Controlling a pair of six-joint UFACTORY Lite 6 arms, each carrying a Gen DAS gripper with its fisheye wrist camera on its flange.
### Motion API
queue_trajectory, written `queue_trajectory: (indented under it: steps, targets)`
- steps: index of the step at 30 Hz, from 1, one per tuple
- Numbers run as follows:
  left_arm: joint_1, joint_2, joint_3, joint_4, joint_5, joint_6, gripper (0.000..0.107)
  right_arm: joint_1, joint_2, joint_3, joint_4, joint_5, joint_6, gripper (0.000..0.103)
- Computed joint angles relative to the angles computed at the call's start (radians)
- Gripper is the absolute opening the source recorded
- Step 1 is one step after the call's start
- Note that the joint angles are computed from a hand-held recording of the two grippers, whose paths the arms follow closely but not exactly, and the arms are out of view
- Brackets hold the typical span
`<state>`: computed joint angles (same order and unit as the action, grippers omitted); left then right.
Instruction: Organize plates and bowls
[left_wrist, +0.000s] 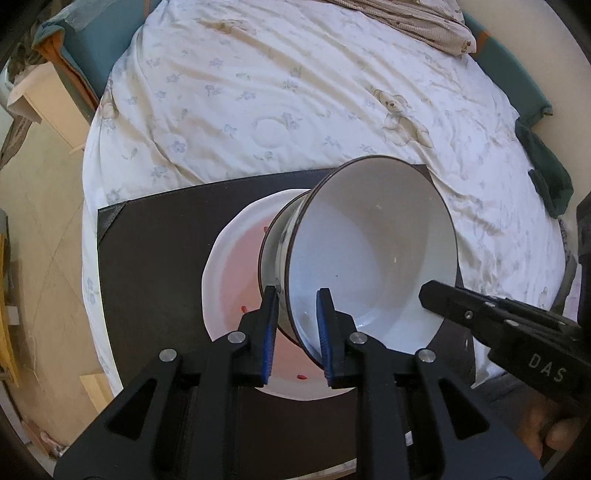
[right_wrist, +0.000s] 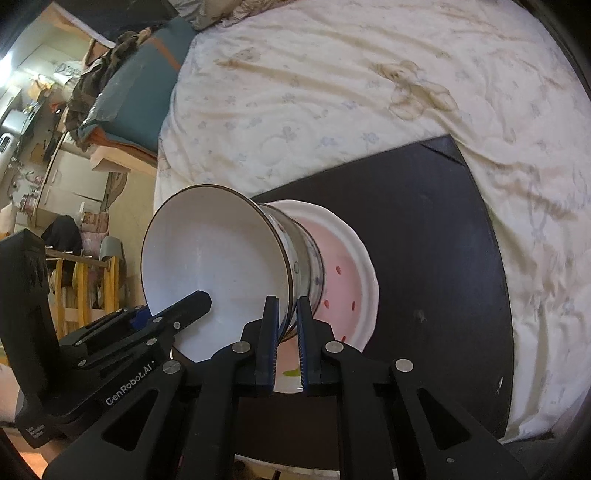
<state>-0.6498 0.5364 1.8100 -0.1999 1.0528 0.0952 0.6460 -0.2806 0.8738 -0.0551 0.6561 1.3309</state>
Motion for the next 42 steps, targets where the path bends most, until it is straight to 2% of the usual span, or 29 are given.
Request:
queue_trajectory:
  steps: [9,13,18,26,31,36,39,42]
  targets:
    - [0.031,-0.001,0.023,-0.008,0.002,0.01,0.021,-0.042,0.008,-0.032,0.094,-0.044,-0.058,0.013]
    - [0.063,-0.013,0.021,-0.043,-0.008,0.025,0.031,-0.038,0.006,-0.019,0.051,-0.035,-0.034,0.015]
    - [0.104,-0.033,-0.004,-0.098,-0.08,0.036,0.031,-0.034,-0.015,-0.011,-0.042,-0.007,0.026,0.014]
    - [0.097,0.046,0.05,-0.078,-0.092,0.027,0.032,-0.119,-0.024,-0.054,0.019,-0.083,-0.083,0.015]
    - [0.091,0.091,0.088,-0.073,-0.081,0.018,0.032,-0.147,0.03,-0.005,0.017,-0.064,-0.143,0.014]
    - [0.113,0.028,0.038,-0.121,-0.042,0.058,0.031,-0.155,0.03,0.008,0.048,-0.063,-0.181,0.015]
    - [0.126,-0.022,-0.011,-0.136,-0.036,0.099,0.032,-0.107,-0.004,-0.002,0.019,-0.043,-0.136,0.015]
    - [0.134,-0.044,-0.047,-0.15,-0.04,0.12,0.033,-0.088,-0.073,-0.065,0.051,-0.075,-0.115,0.015]
